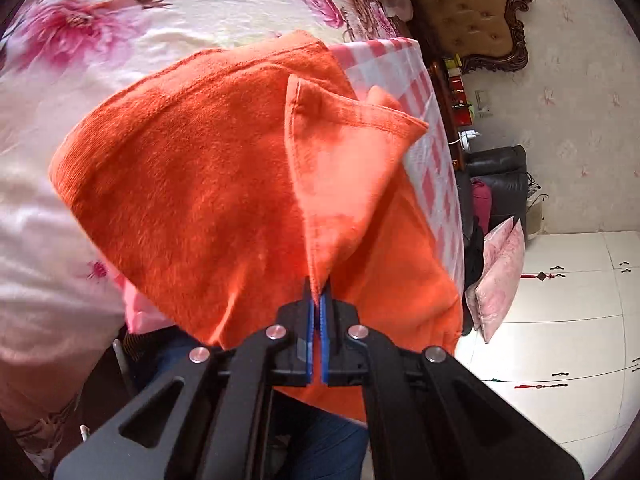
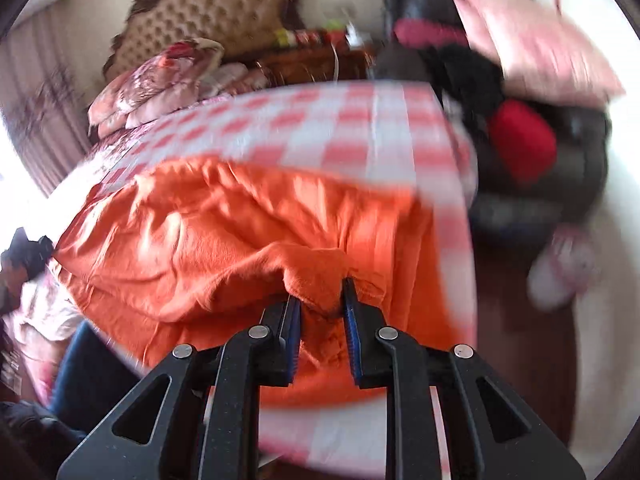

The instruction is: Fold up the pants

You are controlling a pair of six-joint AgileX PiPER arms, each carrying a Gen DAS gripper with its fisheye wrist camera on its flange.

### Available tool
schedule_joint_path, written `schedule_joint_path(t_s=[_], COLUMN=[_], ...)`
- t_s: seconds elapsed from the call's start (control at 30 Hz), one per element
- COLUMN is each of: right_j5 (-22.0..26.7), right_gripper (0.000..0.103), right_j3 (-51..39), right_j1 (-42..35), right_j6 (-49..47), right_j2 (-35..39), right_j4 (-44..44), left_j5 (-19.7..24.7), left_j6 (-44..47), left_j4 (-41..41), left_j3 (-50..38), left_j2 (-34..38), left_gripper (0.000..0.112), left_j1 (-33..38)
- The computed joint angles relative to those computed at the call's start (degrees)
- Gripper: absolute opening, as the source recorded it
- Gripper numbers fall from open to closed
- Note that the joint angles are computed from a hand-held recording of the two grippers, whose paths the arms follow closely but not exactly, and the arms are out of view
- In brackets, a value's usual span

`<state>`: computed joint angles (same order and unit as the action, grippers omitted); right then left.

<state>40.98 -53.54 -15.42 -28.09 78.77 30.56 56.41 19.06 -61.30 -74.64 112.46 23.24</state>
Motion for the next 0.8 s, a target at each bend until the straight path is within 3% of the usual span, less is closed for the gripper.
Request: schedule_joint_path(t_s=[0.07, 0.2, 0.23, 0.3, 0.4, 0.57, 0.67, 0.77, 0.8], right_j5=[2.79, 8.42, 10.00, 13.21, 17.39, 18.75, 17.99, 16.82, 16.04], right_gripper=[0.031, 0.073, 0.076, 0.076, 0.076, 0.076, 0.082, 0.082, 0.077], right_j3=[2.64, 3.80, 4.00, 4.51, 6.48, 4.57, -0.34, -2.76, -2.35], right_j1=[-4.30, -11.50, -12.76, -14.87, -19.21, -18.90, -16.63, -13.78, -13.40], right_j6=[-1.79, 3.55, 6.05, 8.91, 8.53, 13.96, 18.60, 21.84, 22.03], right_j2=[-1.21, -1.08, -1.20, -1.35, -1.01, 0.74, 3.68, 6.41, 6.29], right_j4=[7.50, 14.82, 15.39, 17.18, 24.43, 29.83, 25.04, 21.31, 19.98], left_j5=[-1.35, -5.07, -6.76, -9.03, -11.67, -13.31, -14.04, -15.20, -15.82], left_j6=[1.50, -0.32, -1.85, -5.24, -10.78, -11.66, -9.30, -8.89, -9.40], left_j4=[0.13, 5.93, 9.10, 15.04, 23.39, 25.97, 24.81, 24.86, 25.72], left_j3=[0.83, 0.63, 0.15, -0.66, -2.20, -1.14, -0.52, 0.37, 0.51], left_j2=[-1.12, -3.96, -4.87, -6.14, -6.79, -7.49, -7.57, -8.09, -8.36], left_gripper=[0.002, 0.008, 0.010, 0.017, 0.017, 0.019, 0.025, 0.029, 0.032], left_j1=[-0.35, -2.95, -4.35, -6.69, -9.79, -10.85, -10.67, -11.02, -11.21])
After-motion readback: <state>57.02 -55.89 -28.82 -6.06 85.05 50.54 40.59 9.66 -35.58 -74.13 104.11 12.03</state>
